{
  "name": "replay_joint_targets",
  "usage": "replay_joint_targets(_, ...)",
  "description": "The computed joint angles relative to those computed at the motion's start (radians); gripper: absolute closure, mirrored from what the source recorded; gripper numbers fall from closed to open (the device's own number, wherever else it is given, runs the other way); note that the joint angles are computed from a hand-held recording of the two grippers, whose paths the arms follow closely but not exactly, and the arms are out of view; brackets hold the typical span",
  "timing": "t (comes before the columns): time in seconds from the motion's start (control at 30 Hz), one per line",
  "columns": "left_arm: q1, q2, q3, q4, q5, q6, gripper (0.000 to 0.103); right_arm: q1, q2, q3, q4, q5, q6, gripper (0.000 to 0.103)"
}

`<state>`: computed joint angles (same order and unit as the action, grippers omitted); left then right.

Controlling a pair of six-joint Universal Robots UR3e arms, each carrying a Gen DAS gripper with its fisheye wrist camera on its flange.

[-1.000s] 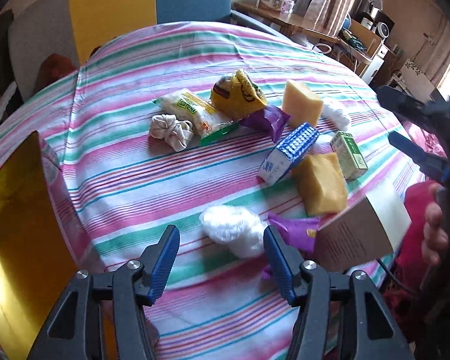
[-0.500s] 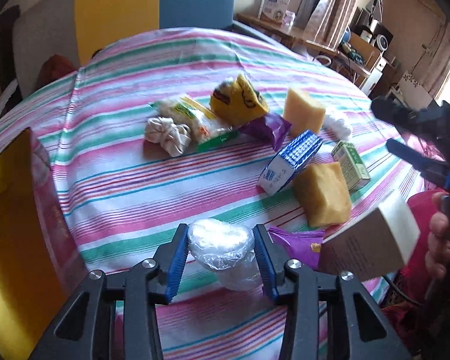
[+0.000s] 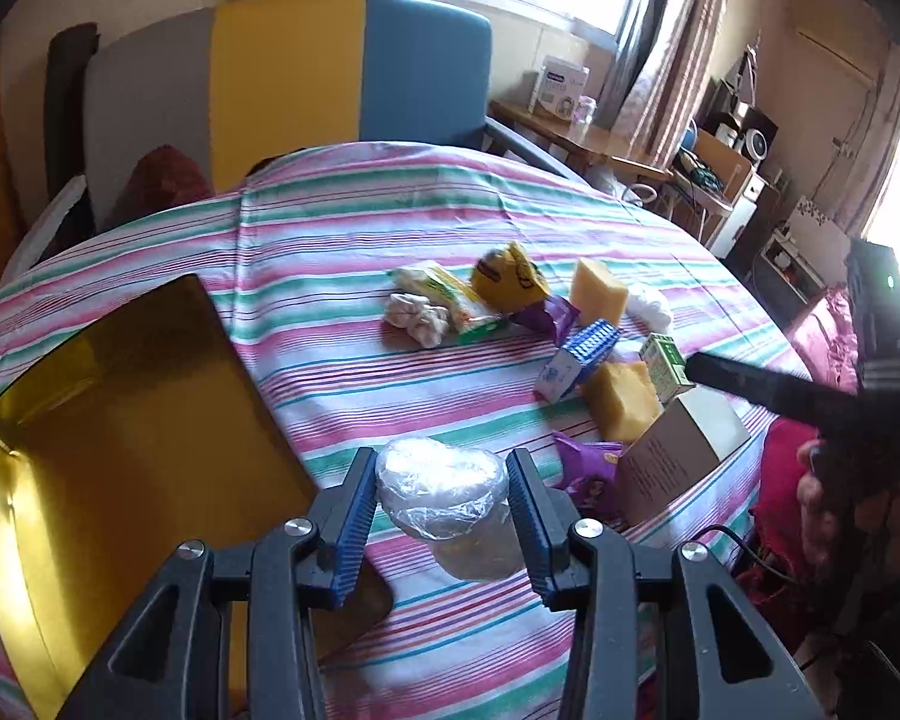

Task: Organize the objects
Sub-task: 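Grasp the white cotton ball with the left gripper while the right grasps the white box, then carry the cotton ball over the gold tray and open the left gripper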

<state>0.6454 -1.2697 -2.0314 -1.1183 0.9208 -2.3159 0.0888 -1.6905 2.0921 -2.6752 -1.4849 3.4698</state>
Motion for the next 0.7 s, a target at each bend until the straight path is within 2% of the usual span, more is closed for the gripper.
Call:
replay_joint_targets(0.1,0.119,0.002,0.032,-0.07,-0.028,0.061,0.06,0.055,0.022,-0.037,0.081,-0.072,0.007,0.008)
replay_joint_targets(0.17,0.205,-0.045,0.073,-0.053,-0.03,0.065,0.059,0.079,0.035,-0.049,0.122,-0.094,0.005,0.009)
replay_joint_targets(0.2,0.226,-0.068,0.085,-0.031,-0.023,0.056,0.059,0.1,0.051,-0.063,0.141,-0.119,0.002,0.017)
replay_joint_targets(0.23,0.258,-0.116,0.112,0.01,-0.01,0.035,0.059,0.128,0.073,-0.08,0.159,-0.161,0.001,0.042)
replay_joint_targets(0.27,0.277,-0.159,0.136,0.047,0.002,0.016,0.059,0.145,0.089,-0.092,0.174,-0.189,0.007,0.051)
replay_joint_targets(0.37,0.312,-0.328,0.222,0.215,0.069,-0.058,0.059,0.16,0.107,-0.102,0.171,-0.22,0.01,0.052)
replay_joint_targets(0.5,0.308,-0.541,0.378,0.333,0.137,-0.121,0.059,0.15,0.108,-0.105,0.17,-0.231,0.023,0.052)
replay_joint_targets(0.7,0.258,-0.75,0.571,0.367,0.189,-0.188,0.057,0.151,0.113,-0.104,0.149,-0.243,0.028,0.052)
